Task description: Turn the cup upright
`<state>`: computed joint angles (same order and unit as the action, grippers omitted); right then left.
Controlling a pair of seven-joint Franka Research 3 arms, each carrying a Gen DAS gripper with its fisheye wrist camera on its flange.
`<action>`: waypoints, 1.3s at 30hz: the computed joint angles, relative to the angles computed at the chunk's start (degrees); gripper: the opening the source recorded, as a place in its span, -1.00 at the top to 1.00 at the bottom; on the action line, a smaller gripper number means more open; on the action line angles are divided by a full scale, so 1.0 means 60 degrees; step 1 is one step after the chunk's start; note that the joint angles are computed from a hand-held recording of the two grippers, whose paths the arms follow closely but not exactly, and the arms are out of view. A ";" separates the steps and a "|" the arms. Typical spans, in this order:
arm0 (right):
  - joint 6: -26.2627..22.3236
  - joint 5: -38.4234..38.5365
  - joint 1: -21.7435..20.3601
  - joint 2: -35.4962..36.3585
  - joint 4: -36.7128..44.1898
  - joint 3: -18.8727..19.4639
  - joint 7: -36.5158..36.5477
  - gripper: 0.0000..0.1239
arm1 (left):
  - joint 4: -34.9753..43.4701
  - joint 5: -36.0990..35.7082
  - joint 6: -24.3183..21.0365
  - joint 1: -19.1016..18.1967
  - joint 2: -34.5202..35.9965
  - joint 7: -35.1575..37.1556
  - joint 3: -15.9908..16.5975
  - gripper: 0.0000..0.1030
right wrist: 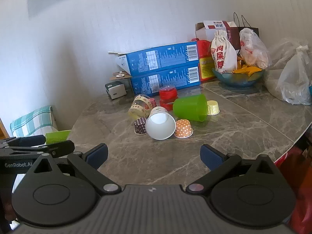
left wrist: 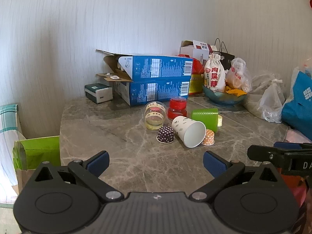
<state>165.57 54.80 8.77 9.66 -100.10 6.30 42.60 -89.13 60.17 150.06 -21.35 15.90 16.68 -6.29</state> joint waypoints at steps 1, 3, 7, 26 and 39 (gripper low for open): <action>-0.0018 -0.0009 -0.0003 0.0000 0.0003 -0.0006 0.0028 -0.64 | -0.0009 -0.0007 0.0001 -0.0001 -0.0003 0.0001 -0.0002 -1.00; -0.0058 -0.0040 -0.0008 -0.0003 0.0007 -0.0020 0.0070 -0.64 | -0.0028 -0.0024 0.0020 0.0010 -0.0007 0.0013 -0.0002 -1.00; -0.0132 -0.0279 0.0022 -0.0006 -0.0002 -0.0063 0.0293 -0.64 | -0.0032 -0.0141 0.0054 0.0038 0.0014 0.0076 -0.0018 -1.00; -0.0217 -0.0539 -0.0045 0.0061 0.0049 -0.0040 0.0508 -0.64 | -0.0032 -0.0030 0.0109 -0.0045 0.0044 -0.0077 0.0066 -1.00; -0.0383 -0.0718 -0.0067 0.0121 0.0114 -0.0073 0.0614 -0.64 | -0.0026 -0.0163 0.0124 0.0010 0.0081 0.0008 0.0029 -1.00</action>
